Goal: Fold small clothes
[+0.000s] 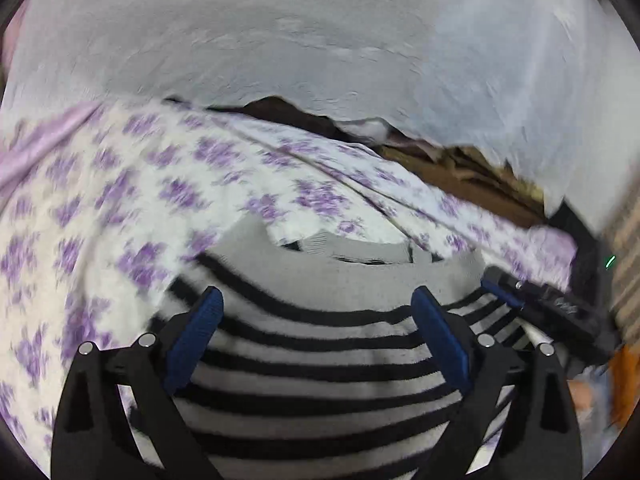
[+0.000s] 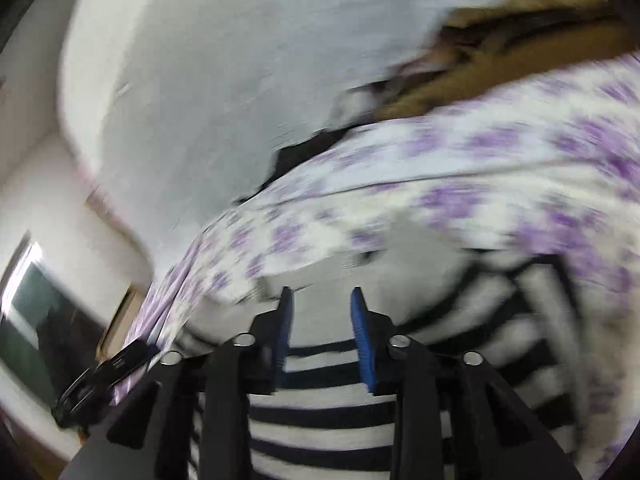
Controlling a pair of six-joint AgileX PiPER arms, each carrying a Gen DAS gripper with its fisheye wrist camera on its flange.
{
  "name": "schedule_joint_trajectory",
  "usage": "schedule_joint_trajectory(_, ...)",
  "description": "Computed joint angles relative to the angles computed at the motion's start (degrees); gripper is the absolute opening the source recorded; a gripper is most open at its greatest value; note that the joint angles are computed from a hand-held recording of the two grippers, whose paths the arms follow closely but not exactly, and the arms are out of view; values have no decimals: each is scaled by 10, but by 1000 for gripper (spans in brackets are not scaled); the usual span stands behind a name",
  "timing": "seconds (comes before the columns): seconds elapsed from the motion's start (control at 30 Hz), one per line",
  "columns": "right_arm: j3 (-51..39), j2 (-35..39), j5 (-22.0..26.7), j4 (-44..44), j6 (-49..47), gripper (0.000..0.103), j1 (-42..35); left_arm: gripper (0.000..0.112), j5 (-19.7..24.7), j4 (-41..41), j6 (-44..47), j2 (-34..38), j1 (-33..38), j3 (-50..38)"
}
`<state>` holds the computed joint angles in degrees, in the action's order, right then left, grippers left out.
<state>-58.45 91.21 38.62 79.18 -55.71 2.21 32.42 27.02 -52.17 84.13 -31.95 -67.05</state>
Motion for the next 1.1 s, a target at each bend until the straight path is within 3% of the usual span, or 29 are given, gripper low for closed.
schedule_joint_trajectory(0.07, -15, 1, -22, -35, 5, 55, 38, 94, 72, 74, -44, 62, -31, -58)
schedule_joint_trajectory(0.13, -42, 30, -75, -106, 68, 56, 56, 94, 145, 65, -49, 135, -15, -120)
schedule_joint_trajectory(0.17, -40, 42, -81, -109, 83, 51, 47, 93, 153, 30, -32, 161, 9, -134)
schedule_joint_trajectory(0.23, -42, 73, -26, -44, 86, 35, -13, 93, 127, -27, -6, 167, 44, -124)
schedule_joint_trajectory(0.3, -26, 69, -16, 11, 49, 33, -40, 93, 127, 8, -34, 151, 33, -116)
schedule_joint_trajectory(0.4, 1, 26, -69, 4, 32, 41, -15, 93, 148, 34, -42, 144, 15, -110)
schedule_joint_trajectory(0.43, 7, 11, -77, -7, 27, 49, -4, 93, 142, 46, -52, 127, 9, -96)
schedule_joint_trajectory(0.5, 17, -17, -85, -21, 9, 53, 19, 93, 115, 38, -48, 91, 1, -74)
schedule_joint_trajectory(0.57, 23, -34, -70, -30, -3, 55, 43, 97, 66, -27, 13, 61, 3, -56)
schedule_joint_trajectory(0.6, 16, -36, -62, -60, 20, 55, 59, 98, 63, -38, 27, 60, -1, -58)
schedule_joint_trajectory(0.67, -6, -25, -73, -170, 101, 56, 106, 98, 95, -3, 18, 86, -30, -74)
schedule_joint_trajectory(0.73, -8, 3, -111, -262, 156, 57, 140, 99, 157, 53, -2, 150, -54, -99)
schedule_joint_trajectory(0.83, -13, 1, -123, -300, 187, 57, 150, 99, 177, 109, -51, 160, -77, -97)
schedule_joint_trajectory(1.0, -4, 5, -106, -204, 95, 57, 126, 99, 136, 120, -80, 123, -75, -49)
schedule_joint_trajectory(1.1, 17, -8, -106, -145, 43, 57, 118, 99, 119, 167, -144, 87, -91, -10)
